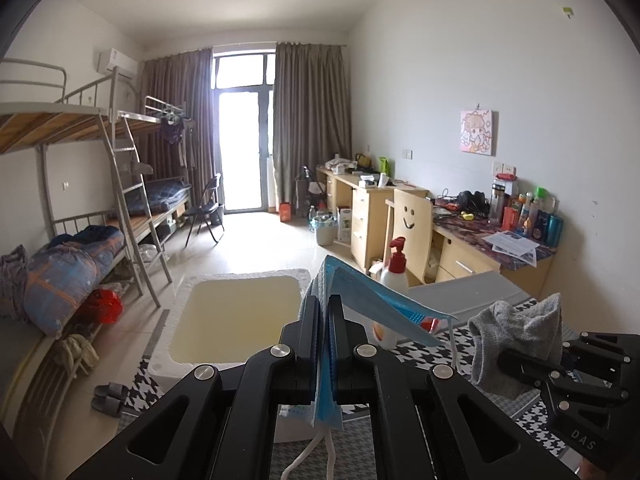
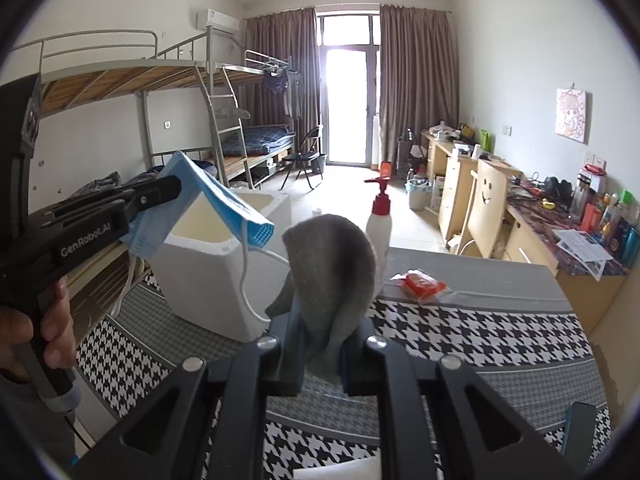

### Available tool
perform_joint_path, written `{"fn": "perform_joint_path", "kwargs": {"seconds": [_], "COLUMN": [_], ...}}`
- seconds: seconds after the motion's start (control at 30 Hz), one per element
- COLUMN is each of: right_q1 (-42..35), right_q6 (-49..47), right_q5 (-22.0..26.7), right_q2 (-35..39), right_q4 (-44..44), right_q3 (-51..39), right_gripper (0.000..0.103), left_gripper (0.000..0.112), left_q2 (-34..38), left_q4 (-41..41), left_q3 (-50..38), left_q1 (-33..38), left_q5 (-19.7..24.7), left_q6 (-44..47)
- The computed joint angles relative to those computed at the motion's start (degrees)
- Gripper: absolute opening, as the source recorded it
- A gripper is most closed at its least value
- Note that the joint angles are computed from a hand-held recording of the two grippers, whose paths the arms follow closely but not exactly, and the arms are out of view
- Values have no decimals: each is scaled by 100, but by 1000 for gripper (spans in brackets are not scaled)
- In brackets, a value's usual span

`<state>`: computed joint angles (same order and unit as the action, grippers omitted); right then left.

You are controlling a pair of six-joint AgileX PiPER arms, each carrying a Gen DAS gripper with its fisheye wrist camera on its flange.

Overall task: Organize soft objects
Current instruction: 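Carry the held mask and grey sock up toward the white foam box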

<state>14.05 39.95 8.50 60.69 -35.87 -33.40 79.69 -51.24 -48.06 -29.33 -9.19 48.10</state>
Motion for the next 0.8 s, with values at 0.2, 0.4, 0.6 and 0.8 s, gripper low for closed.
{"fn": "perform_joint_path", "kwargs": {"seconds": [0.2, 0.4, 0.6, 0.8], "right_q1": [176, 172, 338, 507], "right_q6": [285, -892, -966, -938], "right_q5": [76, 60, 234, 355], "right_q2": [138, 390, 622, 865], "right_q4": [-296, 828, 816, 730], "right_q3": [-179, -509, -851, -1176], "right_gripper": [16, 16, 16, 16], "left_gripper": [4, 4, 4, 4], "left_q2": [92, 234, 466, 762], "left_q4": [-889, -1470, -2057, -3351], "left_q3": [-174, -380, -671, -1044], "left_q1": [25, 197, 345, 645], "left_q5": [-159, -224, -444, -227], "left_q6": [957, 1547, 2137, 3318]}}
